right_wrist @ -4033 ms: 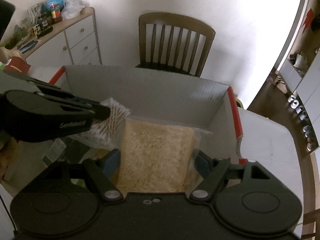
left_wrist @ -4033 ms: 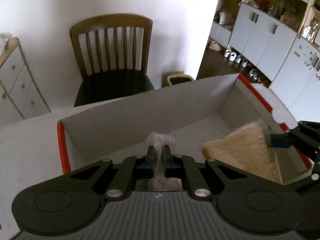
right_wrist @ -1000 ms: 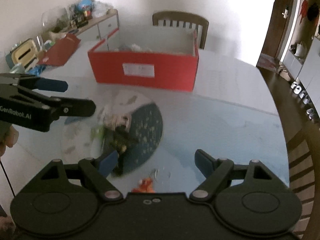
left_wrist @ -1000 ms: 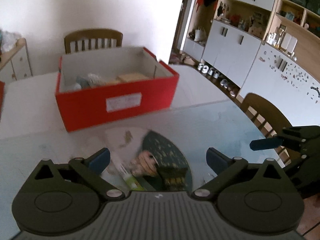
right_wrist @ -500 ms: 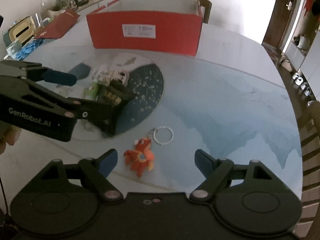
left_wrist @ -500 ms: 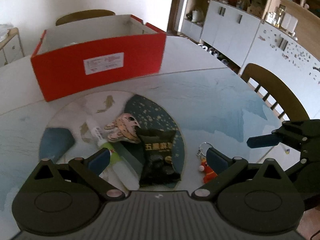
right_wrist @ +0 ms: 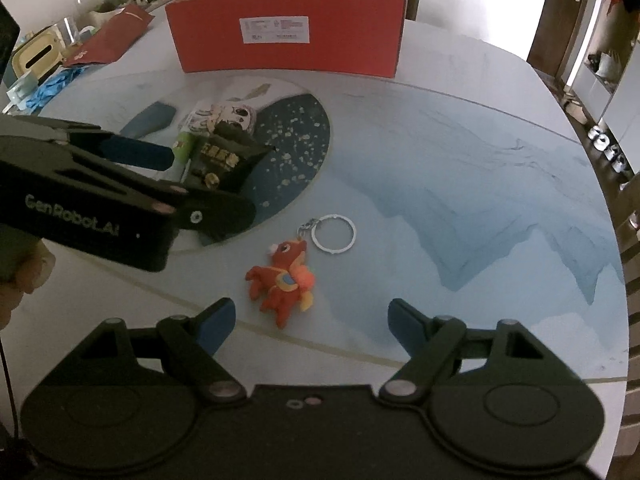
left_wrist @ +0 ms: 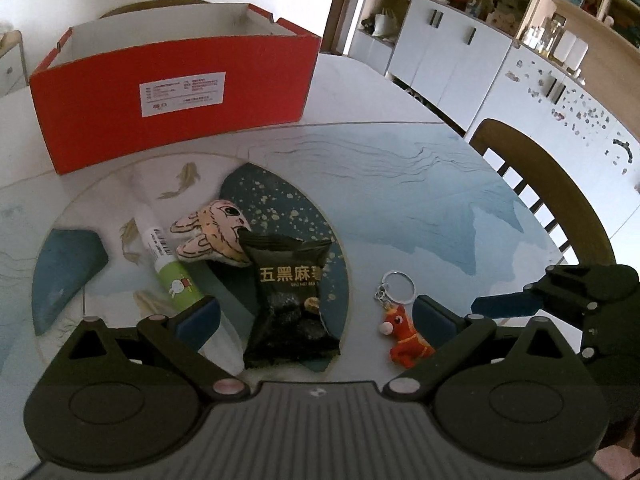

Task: Organize objects
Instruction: 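Move both tools back toward the black snack packet and red keychain, then grasp the black snack packet with left tool while right tool grasps the red keychain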

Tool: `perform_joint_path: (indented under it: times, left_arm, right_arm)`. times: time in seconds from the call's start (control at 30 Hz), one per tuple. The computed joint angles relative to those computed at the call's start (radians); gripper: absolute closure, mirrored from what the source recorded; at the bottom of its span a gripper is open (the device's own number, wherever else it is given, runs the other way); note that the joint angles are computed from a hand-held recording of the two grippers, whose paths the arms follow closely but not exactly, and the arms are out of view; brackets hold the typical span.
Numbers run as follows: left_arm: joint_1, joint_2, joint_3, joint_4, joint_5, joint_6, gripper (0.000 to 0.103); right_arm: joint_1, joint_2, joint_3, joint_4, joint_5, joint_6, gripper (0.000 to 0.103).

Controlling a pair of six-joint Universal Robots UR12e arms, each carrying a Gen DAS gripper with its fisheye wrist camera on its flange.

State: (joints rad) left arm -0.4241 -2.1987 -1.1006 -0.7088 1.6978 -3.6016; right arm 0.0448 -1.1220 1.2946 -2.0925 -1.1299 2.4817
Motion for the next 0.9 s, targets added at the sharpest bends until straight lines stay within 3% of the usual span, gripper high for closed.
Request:
perform_joint_path:
  times: [0.4, 0.67, 0.73, 0.9]
  left_arm:
    - [-0.005, -0.017, 0.014, 0.0, 0.04, 0.06, 0.002]
    - [-0.003, -0.019, 0.015, 0.005, 0.031, 0.076, 0.024]
    - [-0.001, -0.02, 0.015, 0.007, 0.023, 0.084, 0.034]
    - [-0.001, -0.019, 0.014, 0.016, 0.024, 0.097, 0.044]
  right_arm:
    - [0.01, 0.003, 0.004, -0.014, -0.003, 0.0, 0.023]
    - [0.017, 0.006, -0.001, -0.025, -0.009, -0.004, 0.035]
    - [0.019, 0.006, 0.0, -0.032, -0.014, -0.005, 0.039]
    - [0.021, 0.002, 0.005, -0.042, -0.014, -0.014, 0.051]
